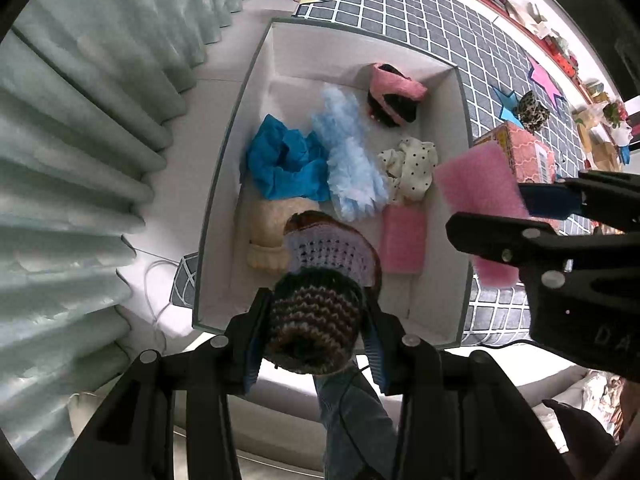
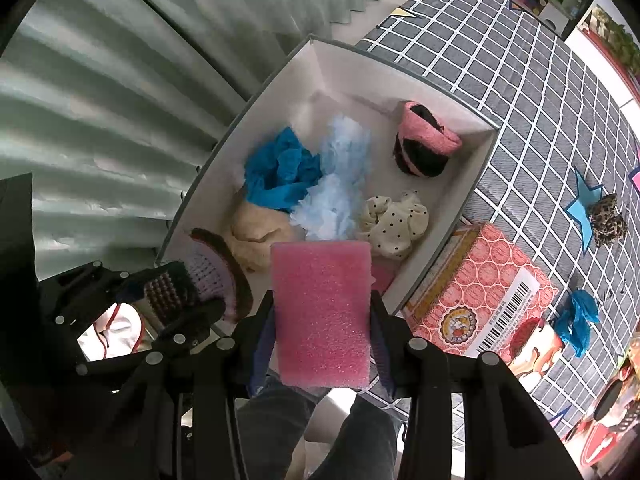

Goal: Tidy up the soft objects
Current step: 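Lower the knit sock and pink sponge into the box and open both grippers, then move both grippers back toward the remaining items on the mat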

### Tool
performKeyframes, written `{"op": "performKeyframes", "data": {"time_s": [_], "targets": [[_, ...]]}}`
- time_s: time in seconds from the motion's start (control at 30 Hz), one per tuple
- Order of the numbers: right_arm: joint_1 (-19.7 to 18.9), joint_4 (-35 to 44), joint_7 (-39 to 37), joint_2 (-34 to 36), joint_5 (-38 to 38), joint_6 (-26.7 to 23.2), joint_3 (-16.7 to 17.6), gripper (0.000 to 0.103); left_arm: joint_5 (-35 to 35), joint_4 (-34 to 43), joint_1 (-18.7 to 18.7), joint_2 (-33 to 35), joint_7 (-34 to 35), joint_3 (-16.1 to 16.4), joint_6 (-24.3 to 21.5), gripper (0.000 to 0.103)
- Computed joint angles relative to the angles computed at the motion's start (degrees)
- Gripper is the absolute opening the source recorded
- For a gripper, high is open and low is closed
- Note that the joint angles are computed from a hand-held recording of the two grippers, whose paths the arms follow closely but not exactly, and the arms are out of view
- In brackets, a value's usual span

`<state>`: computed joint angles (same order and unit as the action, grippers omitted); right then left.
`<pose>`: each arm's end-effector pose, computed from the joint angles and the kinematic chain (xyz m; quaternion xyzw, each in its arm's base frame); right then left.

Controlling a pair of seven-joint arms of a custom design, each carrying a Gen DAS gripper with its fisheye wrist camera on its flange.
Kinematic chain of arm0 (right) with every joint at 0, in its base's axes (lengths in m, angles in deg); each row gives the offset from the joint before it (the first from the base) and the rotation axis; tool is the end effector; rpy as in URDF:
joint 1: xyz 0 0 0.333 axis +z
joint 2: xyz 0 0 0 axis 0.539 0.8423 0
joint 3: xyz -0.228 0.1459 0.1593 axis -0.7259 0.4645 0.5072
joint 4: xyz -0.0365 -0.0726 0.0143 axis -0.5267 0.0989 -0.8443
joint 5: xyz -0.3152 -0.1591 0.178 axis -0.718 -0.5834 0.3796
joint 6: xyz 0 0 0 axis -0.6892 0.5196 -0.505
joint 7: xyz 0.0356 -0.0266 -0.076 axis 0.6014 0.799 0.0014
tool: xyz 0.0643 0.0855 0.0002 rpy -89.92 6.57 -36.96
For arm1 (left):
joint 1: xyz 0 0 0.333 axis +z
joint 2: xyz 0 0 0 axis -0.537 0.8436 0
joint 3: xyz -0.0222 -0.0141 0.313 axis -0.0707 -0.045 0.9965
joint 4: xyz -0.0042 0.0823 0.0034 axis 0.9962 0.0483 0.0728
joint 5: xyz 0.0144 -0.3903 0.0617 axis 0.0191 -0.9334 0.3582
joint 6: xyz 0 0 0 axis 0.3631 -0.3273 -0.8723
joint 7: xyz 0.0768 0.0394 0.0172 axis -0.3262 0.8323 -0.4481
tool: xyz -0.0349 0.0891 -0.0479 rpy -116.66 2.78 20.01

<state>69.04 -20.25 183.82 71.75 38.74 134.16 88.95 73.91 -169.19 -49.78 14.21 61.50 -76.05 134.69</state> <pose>0.4454 0.4704 0.5788 -0.7286 0.6734 0.0677 0.1055 0.5209 -0.3280 0.4627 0.5728 -0.8188 0.0372 0.0059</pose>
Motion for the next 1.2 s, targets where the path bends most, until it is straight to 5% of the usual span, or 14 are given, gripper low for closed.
{"op": "performKeyframes", "data": {"time_s": [0.47,0.53,0.6,0.63,0.67,0.77,0.9,1.2], "targets": [[-0.7,-0.8,-0.5,0.1,1.7,1.6,-0.1,0.044,-0.6,1.0,0.1,1.3,0.7,-0.2,-0.4,0.048],[-0.9,-1.1,-0.9,-0.1,2.3,2.0,-0.1,0.045,-1.2,1.2,0.2,1.5,1.2,-0.2,-0.3,0.057],[-1.1,-1.3,-0.9,-0.3,2.4,2.3,-0.2,0.068,-1.1,1.6,0.1,1.8,1.2,-0.3,-0.4,0.073],[-1.2,-1.7,-1.0,-0.6,2.5,2.8,-0.2,0.089,-0.7,1.8,0.0,1.9,1.0,-0.2,-0.4,0.080],[-1.3,-2.3,-0.9,-1.1,2.4,3.5,-0.3,0.091,-0.3,2.1,-0.2,2.1,0.7,-0.2,-0.5,0.080],[-1.7,-3.1,-0.4,-2.3,2.0,4.1,-0.5,0.091,0.0,3.5,-0.4,3.0,0.3,-0.3,-1.3,0.081],[-2.9,-5.9,1.0,-5.2,1.6,5.6,-0.8,0.091,1.3,5.0,-0.8,3.9,-1.2,-0.1,-1.5,0.103],[-9.3,-21.9,7.0,-19.2,0.7,9.1,-1.8,0.091,0.9,15.4,-2.2,9.8,-1.6,-1.2,-4.3,0.103]]}}
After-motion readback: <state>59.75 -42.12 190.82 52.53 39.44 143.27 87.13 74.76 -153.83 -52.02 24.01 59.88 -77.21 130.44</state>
